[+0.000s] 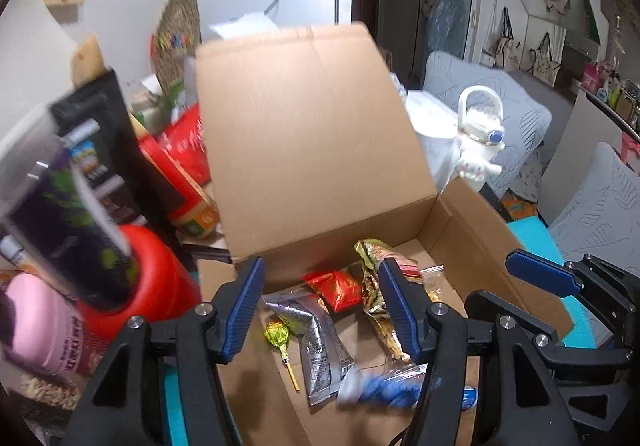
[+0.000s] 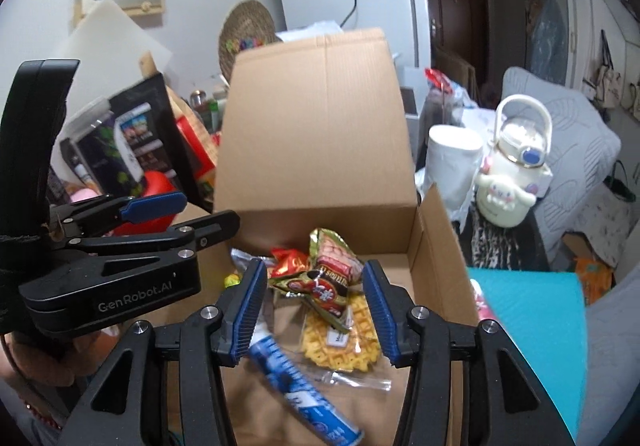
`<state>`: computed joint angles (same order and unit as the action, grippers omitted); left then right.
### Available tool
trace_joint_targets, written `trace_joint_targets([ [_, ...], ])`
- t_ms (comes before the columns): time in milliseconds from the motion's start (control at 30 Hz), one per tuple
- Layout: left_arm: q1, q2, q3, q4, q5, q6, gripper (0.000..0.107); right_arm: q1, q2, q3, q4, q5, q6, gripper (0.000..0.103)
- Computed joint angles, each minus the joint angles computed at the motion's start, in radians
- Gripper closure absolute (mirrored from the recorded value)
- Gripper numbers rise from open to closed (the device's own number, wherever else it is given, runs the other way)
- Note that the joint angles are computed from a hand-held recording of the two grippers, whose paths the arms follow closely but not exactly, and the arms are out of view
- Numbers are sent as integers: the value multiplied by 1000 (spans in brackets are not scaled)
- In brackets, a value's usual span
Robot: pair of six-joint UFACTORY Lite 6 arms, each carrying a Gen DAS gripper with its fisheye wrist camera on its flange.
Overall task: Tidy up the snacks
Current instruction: 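Withdraw both tools from the box toward the remaining snacks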
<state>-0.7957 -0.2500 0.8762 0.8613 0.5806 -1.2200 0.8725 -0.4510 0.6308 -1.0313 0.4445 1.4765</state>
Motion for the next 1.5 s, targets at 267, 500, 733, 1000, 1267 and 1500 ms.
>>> trace_joint_targets([
  [267,-231,-185,-30,83,202,-112,48,321,-179,-13,-6,380,99,53],
  [500,-494,-268,-27,105,397,-191,48,755,-197,47,-31,822,278,53],
  [733,-827,-313,-35,154,692,-357,33,1127,-97,131,14,1163,471,49],
  [1000,-1150,-309,-37,128,921,-513,32,1372,60,204,120,1329,688,47],
  [1267,-1308,-288,-72,85,963,-643,32,1501,177,241,238,1372,868,39],
  [1500,-1365,-311,-150,49,913,-720,32,1543,228,211,310,1324,999,38],
])
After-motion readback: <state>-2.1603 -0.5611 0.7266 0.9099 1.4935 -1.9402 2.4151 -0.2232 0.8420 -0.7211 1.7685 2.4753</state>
